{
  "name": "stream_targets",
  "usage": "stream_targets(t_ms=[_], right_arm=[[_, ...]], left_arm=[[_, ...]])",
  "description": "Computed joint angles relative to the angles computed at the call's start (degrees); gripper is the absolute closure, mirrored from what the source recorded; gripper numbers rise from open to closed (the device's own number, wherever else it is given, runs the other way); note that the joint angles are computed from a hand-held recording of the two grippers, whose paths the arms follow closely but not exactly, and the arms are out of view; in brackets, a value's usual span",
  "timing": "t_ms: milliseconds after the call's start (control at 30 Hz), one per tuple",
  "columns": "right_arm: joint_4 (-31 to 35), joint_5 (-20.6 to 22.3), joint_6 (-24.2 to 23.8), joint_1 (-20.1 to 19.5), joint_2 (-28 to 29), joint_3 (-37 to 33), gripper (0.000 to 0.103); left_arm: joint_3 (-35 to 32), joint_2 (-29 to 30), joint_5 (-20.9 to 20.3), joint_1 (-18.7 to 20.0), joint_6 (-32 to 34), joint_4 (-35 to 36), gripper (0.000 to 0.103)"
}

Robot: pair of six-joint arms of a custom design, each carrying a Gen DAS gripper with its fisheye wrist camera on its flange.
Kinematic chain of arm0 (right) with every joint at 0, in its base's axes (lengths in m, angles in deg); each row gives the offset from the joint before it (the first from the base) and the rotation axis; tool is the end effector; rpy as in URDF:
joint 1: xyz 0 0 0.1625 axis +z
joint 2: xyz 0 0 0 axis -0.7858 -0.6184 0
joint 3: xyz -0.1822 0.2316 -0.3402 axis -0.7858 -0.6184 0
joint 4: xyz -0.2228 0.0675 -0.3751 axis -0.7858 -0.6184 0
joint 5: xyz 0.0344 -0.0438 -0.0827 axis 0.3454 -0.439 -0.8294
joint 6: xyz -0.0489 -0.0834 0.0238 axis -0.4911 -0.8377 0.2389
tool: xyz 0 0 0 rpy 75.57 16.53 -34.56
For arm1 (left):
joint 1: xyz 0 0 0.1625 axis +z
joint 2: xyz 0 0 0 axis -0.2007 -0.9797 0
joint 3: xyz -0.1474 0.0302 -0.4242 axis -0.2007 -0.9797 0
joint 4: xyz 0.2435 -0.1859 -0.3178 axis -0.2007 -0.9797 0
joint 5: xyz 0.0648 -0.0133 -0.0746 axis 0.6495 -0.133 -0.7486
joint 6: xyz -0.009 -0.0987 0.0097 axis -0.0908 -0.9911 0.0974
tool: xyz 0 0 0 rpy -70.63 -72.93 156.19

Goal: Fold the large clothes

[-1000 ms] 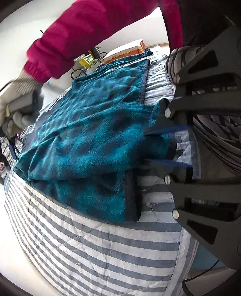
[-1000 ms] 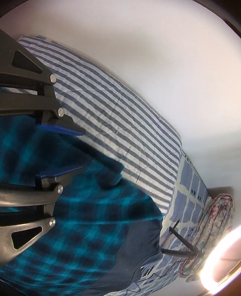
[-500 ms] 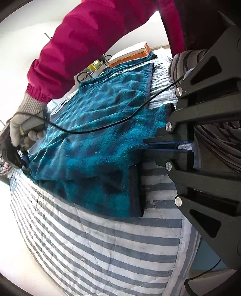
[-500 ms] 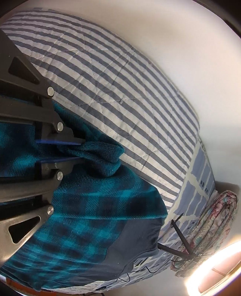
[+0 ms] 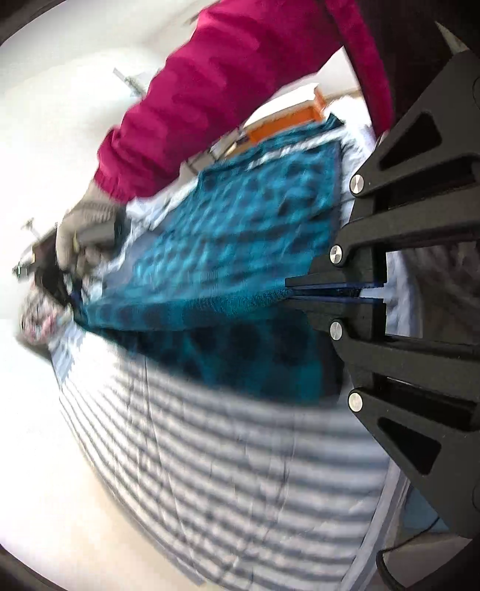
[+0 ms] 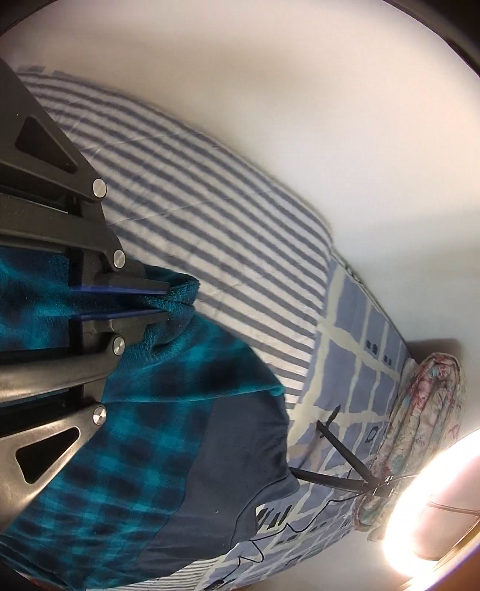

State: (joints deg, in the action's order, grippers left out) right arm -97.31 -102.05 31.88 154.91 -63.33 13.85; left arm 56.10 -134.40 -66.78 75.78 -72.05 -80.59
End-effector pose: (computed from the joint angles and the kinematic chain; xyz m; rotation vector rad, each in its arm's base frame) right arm 0.2906 -0.9262 0.1402 0.4625 -2.4028 0.4684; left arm -0.1122 -0.5966 0.1925 0.3842 2.9045 -0.7911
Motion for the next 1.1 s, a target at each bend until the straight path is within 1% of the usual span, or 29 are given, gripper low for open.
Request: stream_targets(t_ms=[133,200,233,267,333,367,400,433,467,500,533,567,633,667,700,733,800,833,867,933,1000,1067,1100], right_arm=[[1.9,0.3,-0.9,-0.1,4.6,-6.2,0.098],[2.3,1.5,-1.6,-0.5,5.6,-6.9,0.096],[2.4,2.8,-2.1,-0.7,5.7,-6.6,0.090],[0.7,3.9,-3.1,-0.8,4.7,-4.4,0.080],[-4.9,5.2,-5.5,-0.8,1.8,1.7,0.071],[-7.3,6.4,-6.6,-0.8,-0.2,4.9,0.070],[-8.5,7.3,-6.9,-0.8,-1.5,6.9,0.070],[-10.5,9.6,-7.1,-1.1,-4.3,11.0,0.070],[-12.1,11.5,-7.0,-1.4,-7.2,15.1,0.070],[-12.9,12.2,-7.1,-1.5,-8.9,17.4,0.070],[-14.8,13.1,-7.5,-1.8,-11.6,21.4,0.070],[-17.1,13.0,-7.9,-1.9,-14.2,25.4,0.070],[-20.3,12.3,-7.7,-2.5,-17.8,31.0,0.072],[-20.8,12.8,-7.0,-3.2,-19.4,33.0,0.074],[-21.0,12.5,-6.5,-3.5,-20.0,33.8,0.075],[-21.2,11.2,-5.8,-4.0,-20.3,34.4,0.075],[-20.1,9.8,-4.0,-4.9,-19.7,33.2,0.075],[-18.3,10.5,-1.5,-5.7,-19.2,31.9,0.074],[-16.8,12.1,0.7,-6.5,-18.8,30.7,0.073],[-17.8,13.8,2.0,-7.3,-18.4,30.1,0.073],[-19.6,14.3,0.6,-7.3,-18.1,30.5,0.075],[-21.5,14.6,-3.6,-6.8,-17.4,31.0,0.080],[-21.8,14.7,-5.1,-6.7,-17.3,31.4,0.081]], left_arm=[[-0.9,0.7,2.9,2.4,-1.8,1.9,0.103],[-1.0,1.1,3.8,2.9,-2.3,2.6,0.103],[-0.9,1.3,3.4,3.2,-2.4,3.0,0.103],[-0.7,1.3,3.8,3.2,-2.4,3.1,0.103],[-0.3,1.4,4.6,2.8,-2.0,2.7,0.103],[-0.3,1.3,4.6,2.7,-2.1,2.9,0.102],[-0.3,1.2,4.9,2.6,-2.4,3.1,0.096],[-0.3,1.2,5.3,2.3,-2.9,2.8,0.091],[-0.1,1.3,5.6,2.2,-3.3,2.0,0.083],[0.1,1.3,5.6,2.3,-3.6,0.9,0.080],[0.3,1.0,5.3,2.5,-3.7,0.2,0.080],[0.2,1.0,5.1,2.6,-4.1,-0.3,0.079],[0.4,0.9,4.9,2.6,-4.6,-1.2,0.079],[0.1,1.1,4.8,2.8,-4.5,-1.2,0.079],[-0.2,1.4,4.9,2.7,-4.6,-0.7,0.079],[-0.4,1.8,5.0,2.7,-4.8,-0.1,0.079],[-1.0,2.6,4.9,2.7,-4.8,1.1,0.079],[-1.0,2.8,5.2,2.4,-4.7,1.5,0.079],[-1.0,3.2,5.6,2.1,-4.3,1.7,0.079],[-0.8,3.4,6.2,1.8,-4.0,2.1,0.079],[-0.9,3.6,6.2,1.9,-3.7,2.3,0.079],[-1.2,3.9,6.2,2.1,-3.5,2.6,0.079],[-1.4,4.0,6.1,2.2,-3.5,2.8,0.079]])
